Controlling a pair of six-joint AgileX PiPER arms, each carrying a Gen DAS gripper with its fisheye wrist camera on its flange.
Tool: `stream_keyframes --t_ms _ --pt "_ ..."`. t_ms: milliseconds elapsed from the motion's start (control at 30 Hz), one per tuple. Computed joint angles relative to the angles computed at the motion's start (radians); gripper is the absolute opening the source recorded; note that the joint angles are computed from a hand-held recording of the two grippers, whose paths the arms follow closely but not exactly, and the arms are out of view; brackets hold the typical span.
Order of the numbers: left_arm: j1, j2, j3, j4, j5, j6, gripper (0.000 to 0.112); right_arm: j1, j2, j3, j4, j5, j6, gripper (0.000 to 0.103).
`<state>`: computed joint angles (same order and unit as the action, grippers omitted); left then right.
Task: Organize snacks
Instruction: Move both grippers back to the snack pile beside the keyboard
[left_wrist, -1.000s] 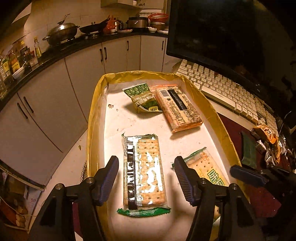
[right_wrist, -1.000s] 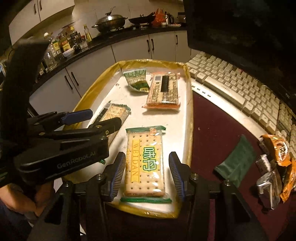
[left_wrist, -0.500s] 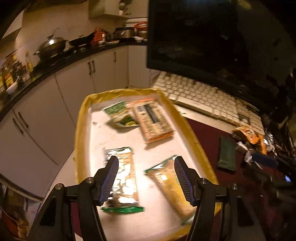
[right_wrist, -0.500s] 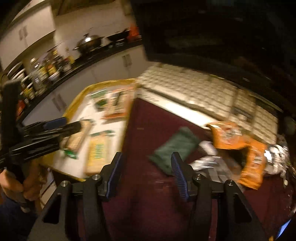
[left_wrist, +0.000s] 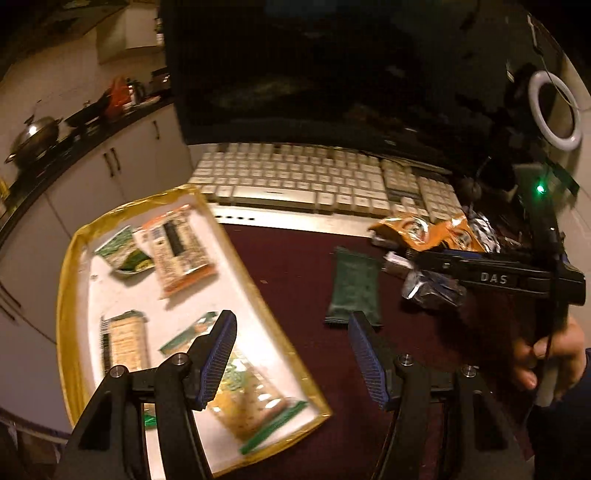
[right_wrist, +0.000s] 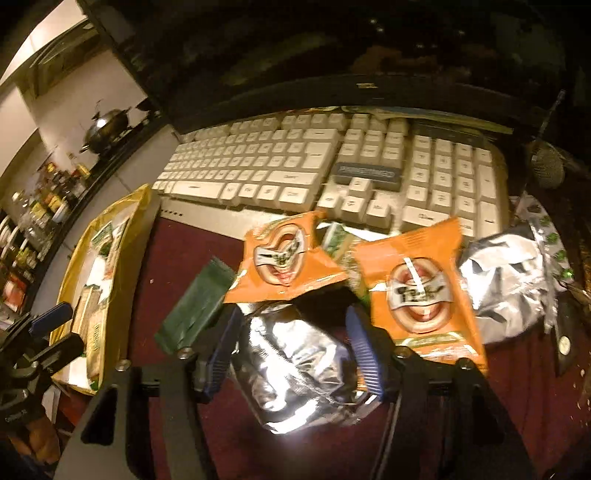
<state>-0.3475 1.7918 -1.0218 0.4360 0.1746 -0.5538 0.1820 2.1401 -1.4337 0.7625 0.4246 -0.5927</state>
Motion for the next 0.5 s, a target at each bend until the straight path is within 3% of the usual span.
stream_keyframes --t_ms 133,167,300,400,500 --pt "-0.022 0.017 -0.025 -0.043 0.022 0.048 0.066 0.039 -0.053 0.059 -0.057 0.028 -0.092 0.067" --pt "-0.024 0.020 -0.032 -0.060 0.029 0.066 0.066 0.056 -0.065 0.077 -0.084 0.004 -0.097 0.068" --pt "-0.020 0.042 -0.080 -0.213 0.072 0.224 0.066 0.124 -0.067 0.095 -0.368 -0.070 0.097 0.074" --pt "-0.035 0.071 -0.137 -0.263 0.119 0.281 0.068 0.142 -0.066 0.111 -0.454 -0.116 0.169 0.074" --pt "-0.044 0.114 -0.201 -0.323 0.164 0.341 0.074 0.136 -0.084 0.145 -0.409 -0.142 0.120 0.060"
